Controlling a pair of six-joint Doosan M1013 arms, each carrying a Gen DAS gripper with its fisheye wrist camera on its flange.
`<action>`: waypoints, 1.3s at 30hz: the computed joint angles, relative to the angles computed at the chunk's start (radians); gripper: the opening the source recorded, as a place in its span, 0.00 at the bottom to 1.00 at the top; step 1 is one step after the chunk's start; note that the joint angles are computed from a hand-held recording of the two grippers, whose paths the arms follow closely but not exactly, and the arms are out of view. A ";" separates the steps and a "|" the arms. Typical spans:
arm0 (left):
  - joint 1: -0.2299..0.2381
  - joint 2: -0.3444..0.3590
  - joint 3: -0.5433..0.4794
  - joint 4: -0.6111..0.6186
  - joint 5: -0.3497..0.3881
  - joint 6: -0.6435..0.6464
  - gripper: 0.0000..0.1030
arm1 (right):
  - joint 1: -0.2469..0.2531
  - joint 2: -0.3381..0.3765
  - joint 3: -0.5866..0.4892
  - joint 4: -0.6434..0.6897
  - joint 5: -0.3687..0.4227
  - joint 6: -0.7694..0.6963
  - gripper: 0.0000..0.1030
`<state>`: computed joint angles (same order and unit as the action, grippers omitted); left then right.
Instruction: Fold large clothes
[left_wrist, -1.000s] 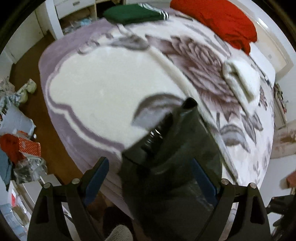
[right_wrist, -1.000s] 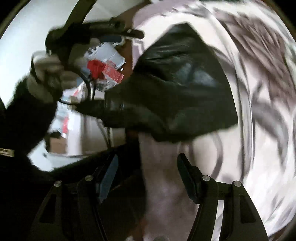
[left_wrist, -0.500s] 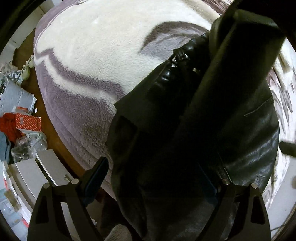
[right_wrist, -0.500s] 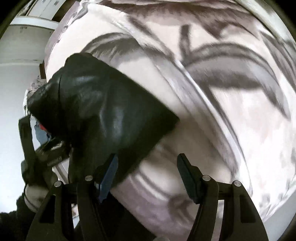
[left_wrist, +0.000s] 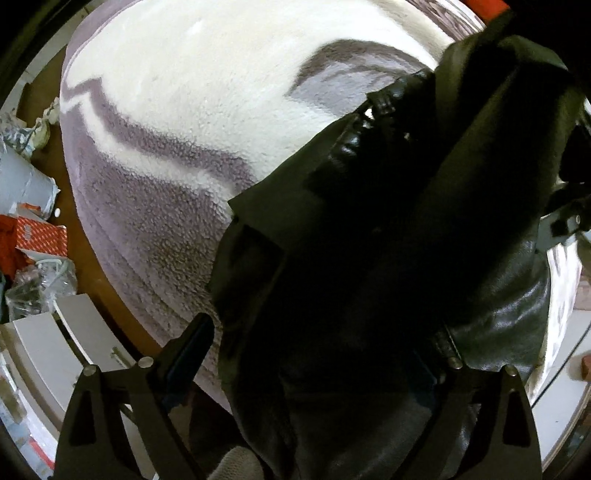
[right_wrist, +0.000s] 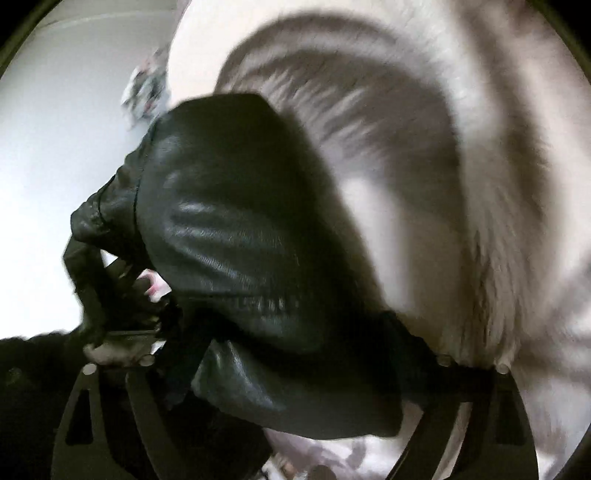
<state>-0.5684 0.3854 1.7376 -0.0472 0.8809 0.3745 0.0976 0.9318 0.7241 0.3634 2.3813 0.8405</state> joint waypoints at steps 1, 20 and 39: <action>0.001 -0.002 0.005 -0.006 -0.009 0.002 0.94 | 0.006 0.012 -0.004 -0.005 0.033 -0.014 0.99; 0.027 -0.078 -0.080 0.186 0.177 -0.105 0.94 | -0.131 -0.242 0.244 0.318 -0.420 0.366 0.51; -0.012 0.194 -0.449 0.236 0.220 0.147 0.94 | -0.403 -0.340 0.366 0.168 -0.632 0.830 0.80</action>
